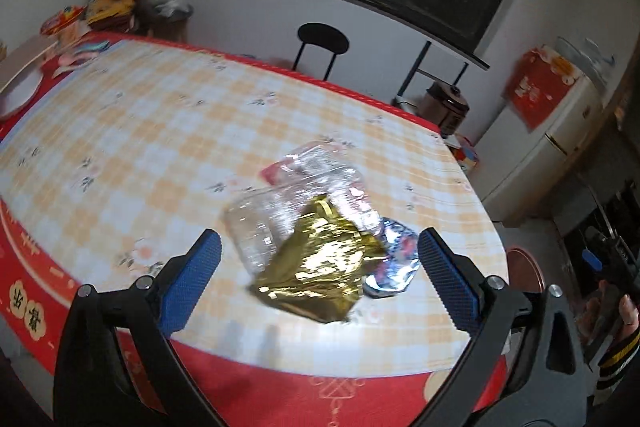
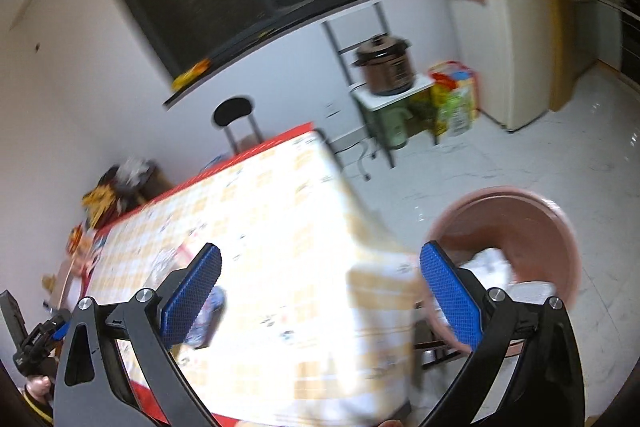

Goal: Collect trash
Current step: 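Move both tools back over the table to the gold foil, then lower the left tool onto the gold foil wrapper and close on it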

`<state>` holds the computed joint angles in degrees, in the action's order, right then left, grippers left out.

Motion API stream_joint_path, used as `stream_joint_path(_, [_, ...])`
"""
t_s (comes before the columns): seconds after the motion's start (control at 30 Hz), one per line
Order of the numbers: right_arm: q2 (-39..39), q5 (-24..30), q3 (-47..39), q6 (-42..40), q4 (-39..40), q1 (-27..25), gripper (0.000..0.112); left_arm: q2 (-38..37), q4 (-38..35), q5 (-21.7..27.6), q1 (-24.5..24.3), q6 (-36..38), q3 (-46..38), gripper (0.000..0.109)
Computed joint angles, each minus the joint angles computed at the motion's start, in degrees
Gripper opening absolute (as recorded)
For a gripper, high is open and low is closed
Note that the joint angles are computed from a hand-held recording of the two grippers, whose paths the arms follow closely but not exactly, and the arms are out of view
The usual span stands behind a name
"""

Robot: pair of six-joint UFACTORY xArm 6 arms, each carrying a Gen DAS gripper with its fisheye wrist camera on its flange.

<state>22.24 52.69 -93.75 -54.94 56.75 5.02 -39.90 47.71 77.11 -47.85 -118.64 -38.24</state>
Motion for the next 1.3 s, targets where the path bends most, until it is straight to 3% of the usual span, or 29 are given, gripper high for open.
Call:
stream_joint_path(0.13, [-4.2, -1.4, 5.5, 0.7, -1.3, 4.4, 0.098, -7.0, -0.1, 0.1, -0.6, -0.5, 5.5, 0.097])
stream_joint_path(0.33, [-9.6, -6.0, 12.3, 3.9, -5.0, 10.5, 0.098, -16.9, -0.3, -6.7, 4.8, 6.3, 13.2, 0.097])
stream_joint_path(0.53, [-13.3, -10.7, 17.4, 8.9, -9.0, 15.4, 0.098, -26.6, -4.8, -21.2, 18.3, 19.9, 21.5, 0.097])
stream_joint_path(0.77, [-16.7, -17.4, 23.8, 17.3, -15.0, 21.0, 0.098, -31.0, -20.0, -40.3, 33.9, 40.6, 31.4, 0.096])
stream_joint_path(0.9, [-18.1, -20.2, 27.3, 21.5, -17.8, 23.2, 0.098, -27.8, -33.2, -51.3, 38.3, 56.5, 34.5, 0.095])
stream_joint_path(1.03, [-20.2, -22.4, 31.4, 25.6, -19.5, 24.9, 0.098, -16.7, -44.3, -60.9, 37.2, 71.4, 32.9, 0.084])
stream_joint_path(1.13, [-21.8, -23.7, 34.2, 28.2, -21.1, 25.4, 0.098, -8.9, -46.3, -64.0, 36.2, 76.1, 30.2, 0.073])
stream_joint_path(1.3, [-24.0, -25.1, 37.6, 32.3, -23.7, 24.6, 0.098, 0.5, -37.5, -66.2, 37.6, 73.9, 25.5, 0.06])
